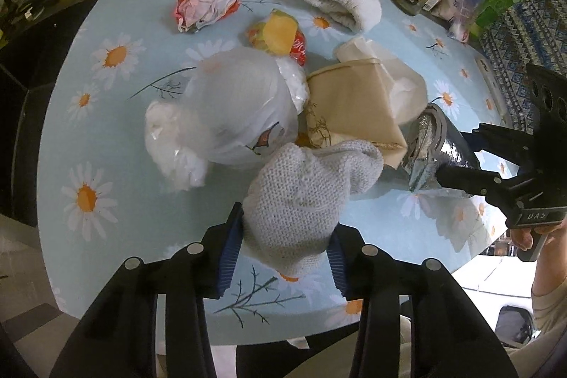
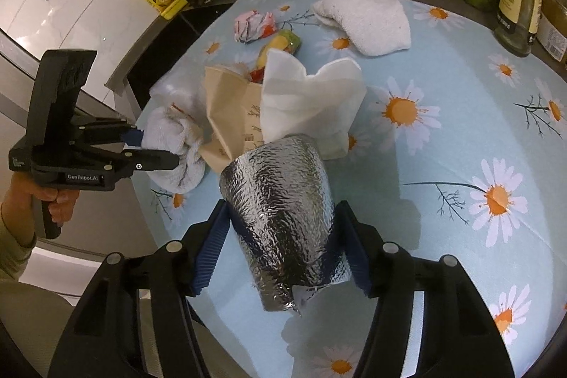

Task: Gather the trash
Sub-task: 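Lower the cloth with the left gripper into the black bin while the right gripper lowers the foil cup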

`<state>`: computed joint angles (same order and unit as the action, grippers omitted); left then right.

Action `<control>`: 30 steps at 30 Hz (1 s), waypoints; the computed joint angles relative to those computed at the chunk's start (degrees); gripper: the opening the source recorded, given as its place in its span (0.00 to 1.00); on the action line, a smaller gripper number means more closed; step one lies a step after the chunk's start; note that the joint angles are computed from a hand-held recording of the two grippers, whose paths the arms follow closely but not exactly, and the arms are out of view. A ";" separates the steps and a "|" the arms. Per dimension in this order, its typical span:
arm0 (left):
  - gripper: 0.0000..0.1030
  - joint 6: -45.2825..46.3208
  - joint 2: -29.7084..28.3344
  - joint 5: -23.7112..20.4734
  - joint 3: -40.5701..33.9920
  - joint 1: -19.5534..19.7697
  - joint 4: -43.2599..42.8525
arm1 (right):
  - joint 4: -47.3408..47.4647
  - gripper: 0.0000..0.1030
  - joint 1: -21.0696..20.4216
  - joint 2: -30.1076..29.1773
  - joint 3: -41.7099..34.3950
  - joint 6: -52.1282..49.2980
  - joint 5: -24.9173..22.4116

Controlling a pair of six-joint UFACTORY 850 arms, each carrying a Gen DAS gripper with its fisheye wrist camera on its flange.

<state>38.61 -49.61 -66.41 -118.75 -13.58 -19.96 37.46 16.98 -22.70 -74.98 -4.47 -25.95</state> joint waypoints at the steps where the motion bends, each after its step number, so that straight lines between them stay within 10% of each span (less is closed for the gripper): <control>1: 0.39 0.58 0.54 0.22 0.59 0.15 -0.56 | -0.82 0.59 0.24 0.38 0.26 1.20 0.38; 19: 0.39 18.01 13.02 1.14 16.76 7.80 -10.69 | -34.71 0.59 13.47 3.26 -1.71 45.21 3.91; 30: 0.39 24.46 18.33 0.68 26.47 15.78 -11.46 | -35.86 0.59 20.52 -4.38 -10.44 51.00 3.23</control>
